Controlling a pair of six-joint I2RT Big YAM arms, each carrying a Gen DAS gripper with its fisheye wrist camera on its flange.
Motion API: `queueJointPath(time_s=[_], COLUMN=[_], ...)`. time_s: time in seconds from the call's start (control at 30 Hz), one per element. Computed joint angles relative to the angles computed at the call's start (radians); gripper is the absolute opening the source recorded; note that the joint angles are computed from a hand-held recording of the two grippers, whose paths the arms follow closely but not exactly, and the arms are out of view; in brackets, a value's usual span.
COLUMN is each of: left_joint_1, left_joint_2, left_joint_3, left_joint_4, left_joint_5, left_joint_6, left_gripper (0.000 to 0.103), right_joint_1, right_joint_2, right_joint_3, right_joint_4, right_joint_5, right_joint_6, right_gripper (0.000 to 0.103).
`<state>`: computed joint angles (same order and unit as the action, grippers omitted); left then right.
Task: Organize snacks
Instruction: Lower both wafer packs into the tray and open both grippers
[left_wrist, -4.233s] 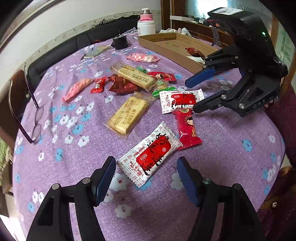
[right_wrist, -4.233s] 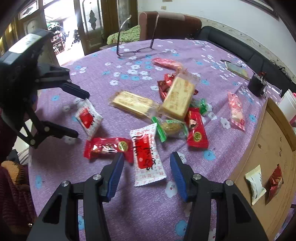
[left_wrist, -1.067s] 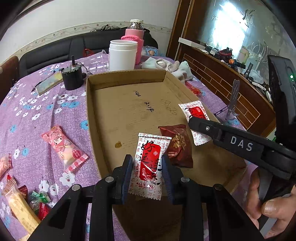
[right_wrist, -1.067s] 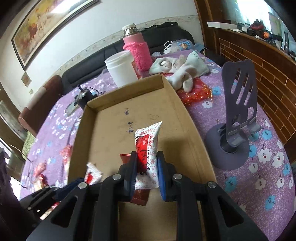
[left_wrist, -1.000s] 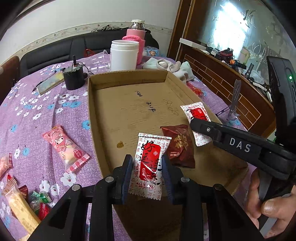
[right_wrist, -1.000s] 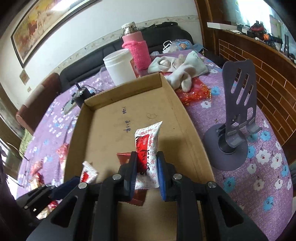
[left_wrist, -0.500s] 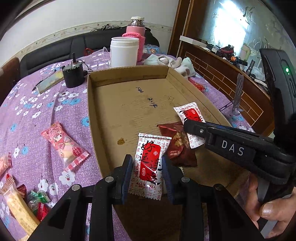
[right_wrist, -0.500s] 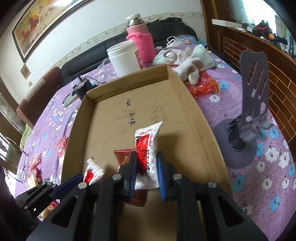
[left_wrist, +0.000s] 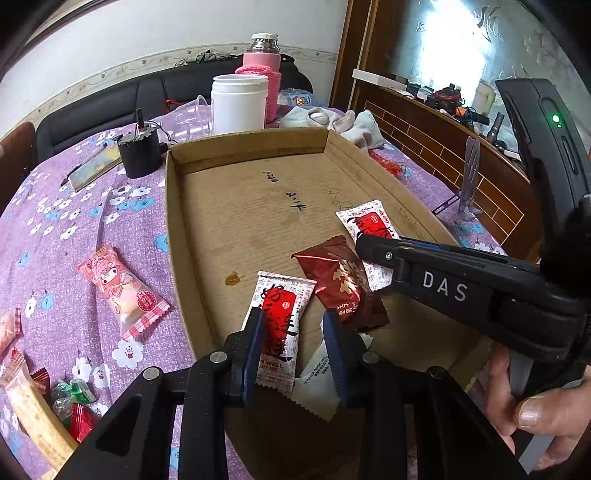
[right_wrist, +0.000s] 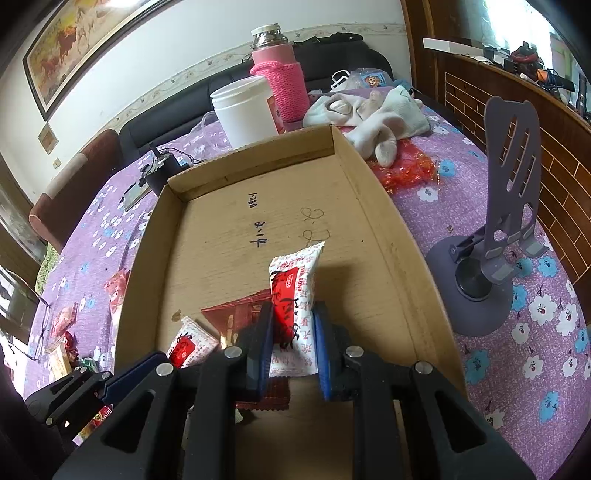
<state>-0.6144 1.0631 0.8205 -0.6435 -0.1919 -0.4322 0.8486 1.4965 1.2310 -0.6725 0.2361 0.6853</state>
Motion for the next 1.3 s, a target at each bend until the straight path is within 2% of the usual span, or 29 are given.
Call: queueJointPath(time_s=[0.83,1.2,1.3], left_joint_1=[-0.018,-0.063,-0.075], left_joint_2=[-0.002,-0.003,-0.007], left_joint_3=[-0.002,-0.008,-0.01], left_joint_4=[-0.001,0.004,0.01], left_joint_5=[-0.039,-0.15,-0.168], left_joint_6=[0.019,0.055,0.065], left_gripper=[0.034,0.035,0.035], right_joint_1=[0.0,0.012,0.012], right_joint_2=[0.005,-0.007,-0.011], right_joint_3=[0.004,0.002,0.001], right_joint_4=[-0.019,-0.017,-0.017], right_joint_5=[0.012,0.02,0.025], right_joint_6=[0.012,0.011,0.015], right_gripper=[0.02,0.021,0.026])
